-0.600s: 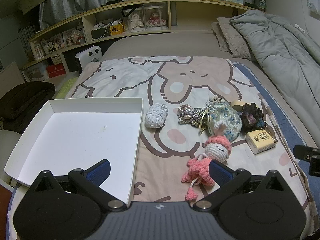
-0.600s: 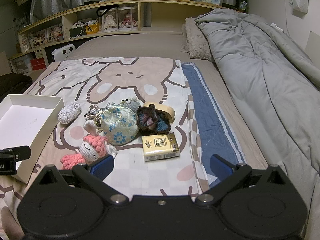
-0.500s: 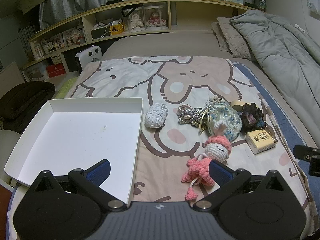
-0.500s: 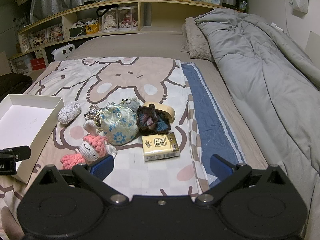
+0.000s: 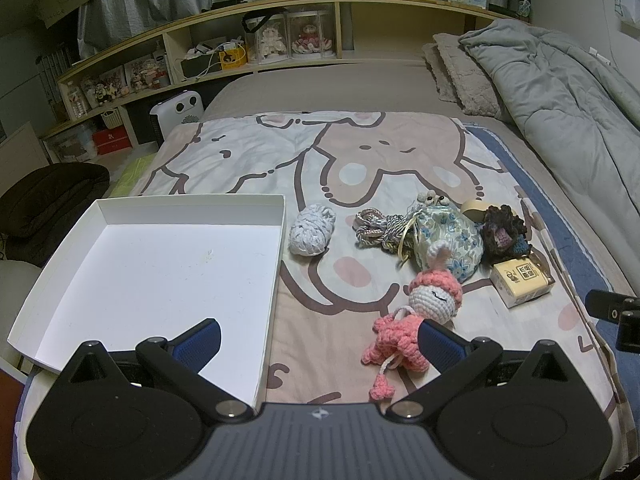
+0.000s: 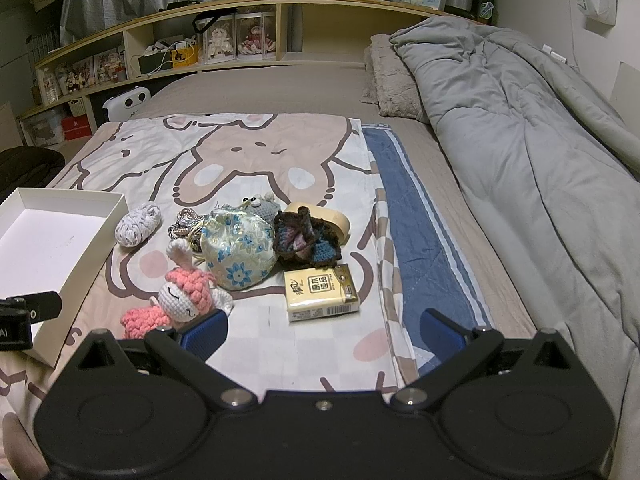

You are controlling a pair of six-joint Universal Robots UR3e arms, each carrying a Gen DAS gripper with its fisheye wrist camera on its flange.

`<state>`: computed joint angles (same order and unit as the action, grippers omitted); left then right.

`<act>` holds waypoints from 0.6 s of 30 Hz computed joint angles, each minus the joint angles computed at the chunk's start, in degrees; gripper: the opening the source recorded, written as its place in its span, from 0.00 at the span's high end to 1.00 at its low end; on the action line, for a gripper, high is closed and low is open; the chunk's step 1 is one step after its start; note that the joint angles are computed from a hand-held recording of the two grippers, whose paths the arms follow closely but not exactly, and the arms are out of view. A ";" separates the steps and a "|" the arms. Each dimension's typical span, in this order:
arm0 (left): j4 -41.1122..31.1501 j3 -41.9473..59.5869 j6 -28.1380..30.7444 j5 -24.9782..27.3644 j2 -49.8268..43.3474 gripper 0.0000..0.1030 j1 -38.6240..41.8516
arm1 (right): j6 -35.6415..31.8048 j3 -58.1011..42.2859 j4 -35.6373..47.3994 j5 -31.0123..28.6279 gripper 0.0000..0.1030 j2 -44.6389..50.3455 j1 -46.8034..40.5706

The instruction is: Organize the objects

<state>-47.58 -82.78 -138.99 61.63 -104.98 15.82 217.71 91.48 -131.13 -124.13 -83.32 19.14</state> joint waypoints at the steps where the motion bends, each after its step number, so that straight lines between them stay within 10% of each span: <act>1: -0.08 0.10 -0.02 0.03 -0.01 0.00 -0.02 | -0.01 0.00 -0.02 0.02 0.00 0.02 -0.01; 18: -0.02 0.06 -0.08 0.15 -0.05 0.00 -0.14 | 0.08 -0.08 0.04 0.03 0.00 0.13 0.02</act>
